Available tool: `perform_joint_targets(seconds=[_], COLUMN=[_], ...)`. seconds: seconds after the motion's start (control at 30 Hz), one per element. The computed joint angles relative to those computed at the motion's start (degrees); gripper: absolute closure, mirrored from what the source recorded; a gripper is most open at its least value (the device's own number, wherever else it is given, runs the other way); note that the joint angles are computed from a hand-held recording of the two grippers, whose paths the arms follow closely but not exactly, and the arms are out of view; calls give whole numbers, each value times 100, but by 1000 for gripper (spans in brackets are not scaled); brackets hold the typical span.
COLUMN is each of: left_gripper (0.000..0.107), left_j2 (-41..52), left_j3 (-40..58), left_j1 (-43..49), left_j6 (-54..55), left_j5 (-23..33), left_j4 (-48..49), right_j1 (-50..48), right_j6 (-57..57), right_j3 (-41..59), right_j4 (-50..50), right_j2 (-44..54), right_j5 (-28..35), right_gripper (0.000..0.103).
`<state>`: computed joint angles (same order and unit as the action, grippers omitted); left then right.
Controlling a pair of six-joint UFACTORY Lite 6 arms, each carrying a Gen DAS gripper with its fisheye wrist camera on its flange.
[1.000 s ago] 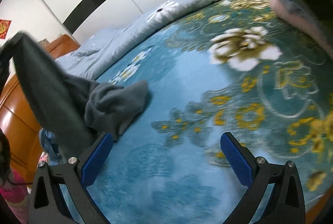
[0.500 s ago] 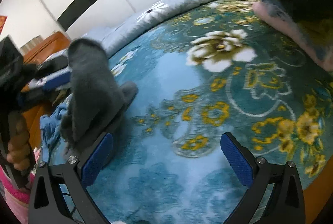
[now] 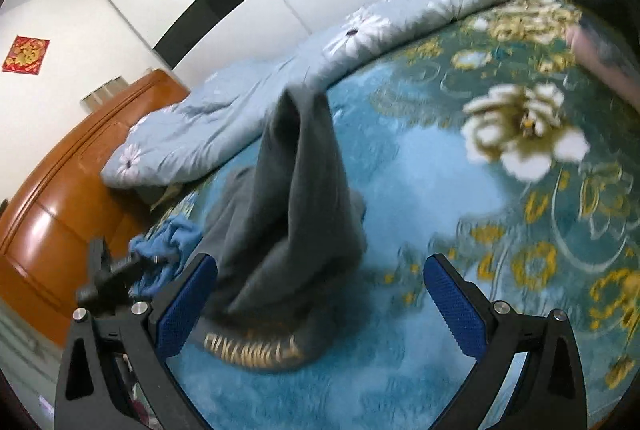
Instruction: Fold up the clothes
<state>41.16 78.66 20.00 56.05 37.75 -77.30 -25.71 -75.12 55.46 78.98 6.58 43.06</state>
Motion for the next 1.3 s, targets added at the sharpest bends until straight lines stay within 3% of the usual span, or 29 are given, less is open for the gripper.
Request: perform_joint_targets(seconds=[0.07, 0.13, 0.17, 0.2, 0.23, 0.27, 0.3, 0.4, 0.47, 0.6, 0.73, 0.9, 1.07, 1.17, 1.23, 1.3], left_gripper=[34, 35, 42, 56, 62, 78, 102, 104, 104, 104, 104, 104, 104, 104, 104, 104], left_j2=[166, 223, 263, 285, 308, 346, 391, 356, -32, -1395, -2633, -3310, -3449, -3470, -3324, -3142], left_j3=[195, 294, 342, 391, 451, 531, 620, 693, 294, -776, -1310, -1642, -1939, -2148, -2184, -2166], left_j1=[-37, -70, -72, -72, -77, -103, -135, -163, -139, 99, 281, 151, 352, 524, 611, 649], left_j6=[-20, 77, 183, 230, 236, 239, 243, 124, 549, 1693, 2070, 2136, 2070, 2216, 2284, 2305], left_j5=[82, 96, 137, 198, 257, 261, 245, 204, 181, 308, 477, 423, 472, 462, 441, 400], left_j4=[15, -101, -218, -274, -288, -269, -240, -234, -741, -1681, -1885, -1865, -1773, -1830, -1824, -1777], right_j1=[189, 338, 404, 447, 477, 488, 482, 573, 715, 866, 744, 27, -11, 211, 222, 169], right_j6=[287, 608, 852, 1056, 1229, 1315, 1341, 1486, 1600, 2131, 2644, 1202, 368, 424, 585, 710], right_j3=[172, 332, 443, 549, 626, 667, 663, 730, 775, 801, 810, 800, 278, 184, 279, 409], right_j4=[-183, -450, -643, -797, -936, -1020, -1086, -1416, -1738, -2716, -3679, -2370, -1761, -1732, -1552, -1305], right_j2=[76, 206, 301, 396, 455, 470, 413, 228, 8, -677, -1408, -1664, -1542, -1118, -646, -219], right_j5=[-298, -432, -507, -568, -625, -654, -672, -876, -1245, -2194, -2779, -1703, -837, -760, -679, -593], right_gripper=[26, 65, 71, 78, 87, 91, 93, 94, 95, 98, 101, 101, 100, 91, 58, 53])
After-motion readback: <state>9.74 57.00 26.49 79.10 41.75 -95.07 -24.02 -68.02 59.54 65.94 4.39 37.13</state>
